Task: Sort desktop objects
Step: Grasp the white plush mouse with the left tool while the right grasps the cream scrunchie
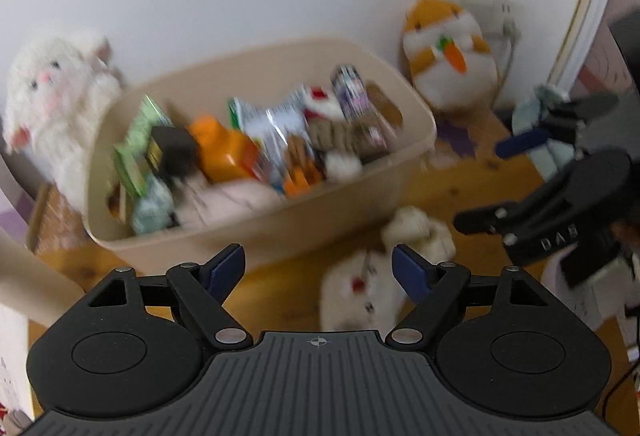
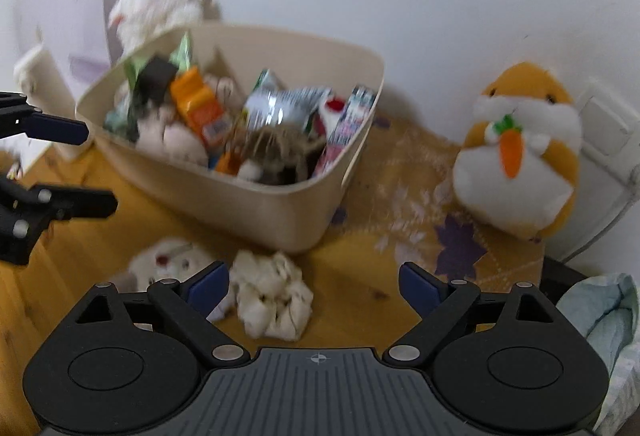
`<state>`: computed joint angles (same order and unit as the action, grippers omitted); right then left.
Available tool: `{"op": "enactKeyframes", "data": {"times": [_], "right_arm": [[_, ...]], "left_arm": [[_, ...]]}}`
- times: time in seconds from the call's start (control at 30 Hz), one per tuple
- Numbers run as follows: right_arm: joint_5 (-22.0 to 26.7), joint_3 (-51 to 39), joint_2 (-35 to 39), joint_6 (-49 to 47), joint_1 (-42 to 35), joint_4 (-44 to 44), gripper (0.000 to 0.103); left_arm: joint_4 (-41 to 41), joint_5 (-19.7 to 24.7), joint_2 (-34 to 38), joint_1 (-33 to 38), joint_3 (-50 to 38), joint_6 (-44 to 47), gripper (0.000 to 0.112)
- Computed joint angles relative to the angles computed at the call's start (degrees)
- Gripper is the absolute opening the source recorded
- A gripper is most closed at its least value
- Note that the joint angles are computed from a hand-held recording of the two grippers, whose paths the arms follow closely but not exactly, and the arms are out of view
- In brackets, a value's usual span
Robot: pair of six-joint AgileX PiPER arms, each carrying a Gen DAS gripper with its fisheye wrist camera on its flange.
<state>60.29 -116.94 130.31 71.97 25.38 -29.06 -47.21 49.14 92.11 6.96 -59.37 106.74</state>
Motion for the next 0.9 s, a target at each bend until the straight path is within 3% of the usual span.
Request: {"op": "enactKeyframes", "data": {"times": [0.17,0.3,0.5,0.67,0.83,0.9], "right_arm": [[1.3,-4.2,4.0,-7.7,-1.4,4.6,0.093],[-0.3,-5.5,6.1,-13.3,-2.6,7.9,0.093],[3.0,-13.9,12.3,-22.8,-4.0,13.3,0.093],[0.8,-13.9,13.7,-21.3,-4.4,13.1,0.091],[2.6,-18.7,16.4,-22.8,-4.3,14.0,0.075],[2.6,-19.4,16.6,-23.1,-4.1,14.3,0.069]], "left_arm": [[5.1,-7.4,2.3,-3.9,3.8,-3.2,0.082],[7.2,-13.1,4.8,-6.2,5.1,-6.9,0.082],[12.6,-12.5,9.7,-8.2,2.9,-15.0,0.082],[12.0,-17.6,10.7,-10.2,4.2,-15.6,0.082],[7.0,-20.7,10.4,-10.2,6.9,-7.1,0.064],[5.3,-20.3,10.1,-9.7,7.2,-4.4,0.046]]}}
